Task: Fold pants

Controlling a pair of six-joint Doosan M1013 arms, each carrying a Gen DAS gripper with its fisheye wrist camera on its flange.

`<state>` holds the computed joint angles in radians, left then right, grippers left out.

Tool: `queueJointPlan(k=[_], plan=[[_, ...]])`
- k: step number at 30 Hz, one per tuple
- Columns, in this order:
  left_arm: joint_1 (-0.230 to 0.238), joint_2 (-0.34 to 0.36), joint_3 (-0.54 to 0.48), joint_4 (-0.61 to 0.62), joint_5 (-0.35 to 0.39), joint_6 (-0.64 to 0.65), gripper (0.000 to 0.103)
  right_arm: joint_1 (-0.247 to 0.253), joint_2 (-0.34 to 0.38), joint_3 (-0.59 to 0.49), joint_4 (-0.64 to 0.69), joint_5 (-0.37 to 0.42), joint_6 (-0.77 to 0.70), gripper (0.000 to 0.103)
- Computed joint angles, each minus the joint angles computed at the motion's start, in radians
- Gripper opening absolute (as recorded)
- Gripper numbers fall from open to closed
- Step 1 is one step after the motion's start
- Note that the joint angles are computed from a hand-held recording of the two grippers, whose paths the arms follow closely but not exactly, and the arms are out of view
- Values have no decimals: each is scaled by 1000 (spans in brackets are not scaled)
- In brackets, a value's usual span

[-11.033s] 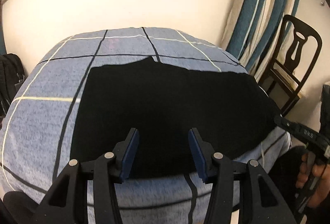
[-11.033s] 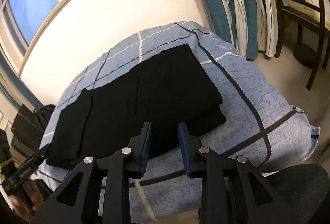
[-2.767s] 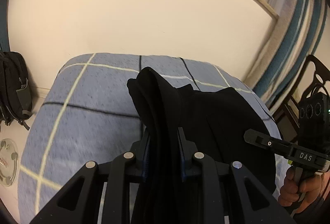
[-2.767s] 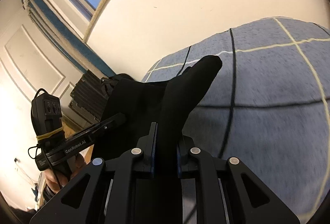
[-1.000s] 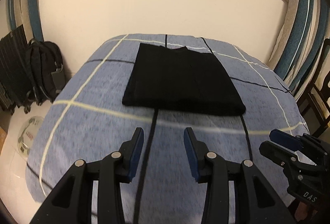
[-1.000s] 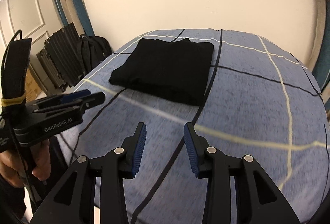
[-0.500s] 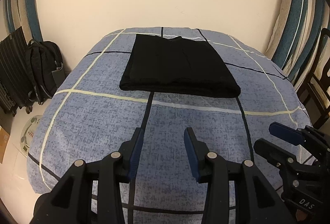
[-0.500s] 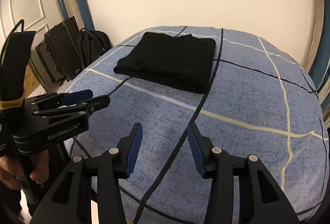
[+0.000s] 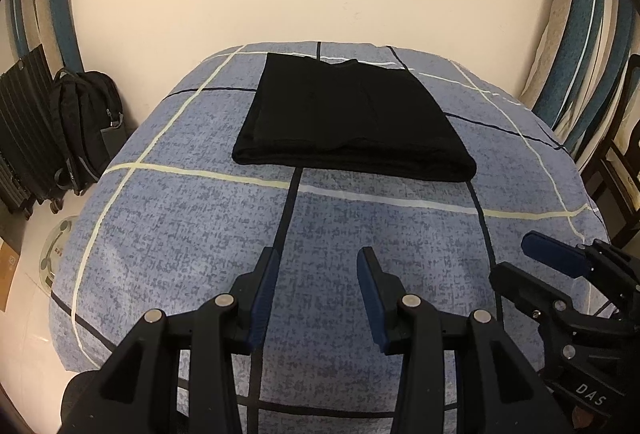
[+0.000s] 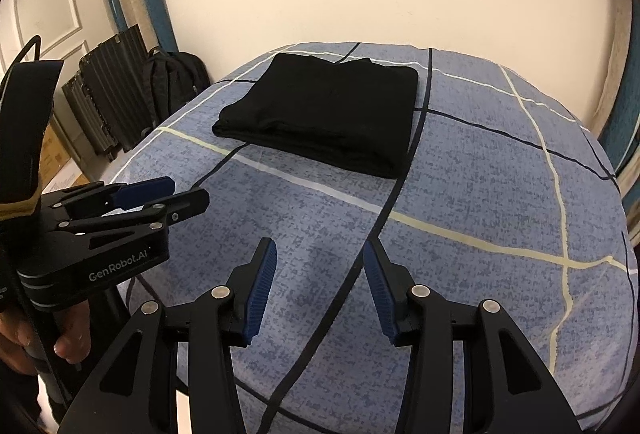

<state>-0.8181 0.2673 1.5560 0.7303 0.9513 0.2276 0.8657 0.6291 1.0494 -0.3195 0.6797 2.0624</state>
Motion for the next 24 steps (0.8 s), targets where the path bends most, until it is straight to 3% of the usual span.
queueJointPlan(k=[24], plan=[[-2, -1, 4, 8, -2, -16, 44, 1, 4, -8, -1, 10, -12, 46]])
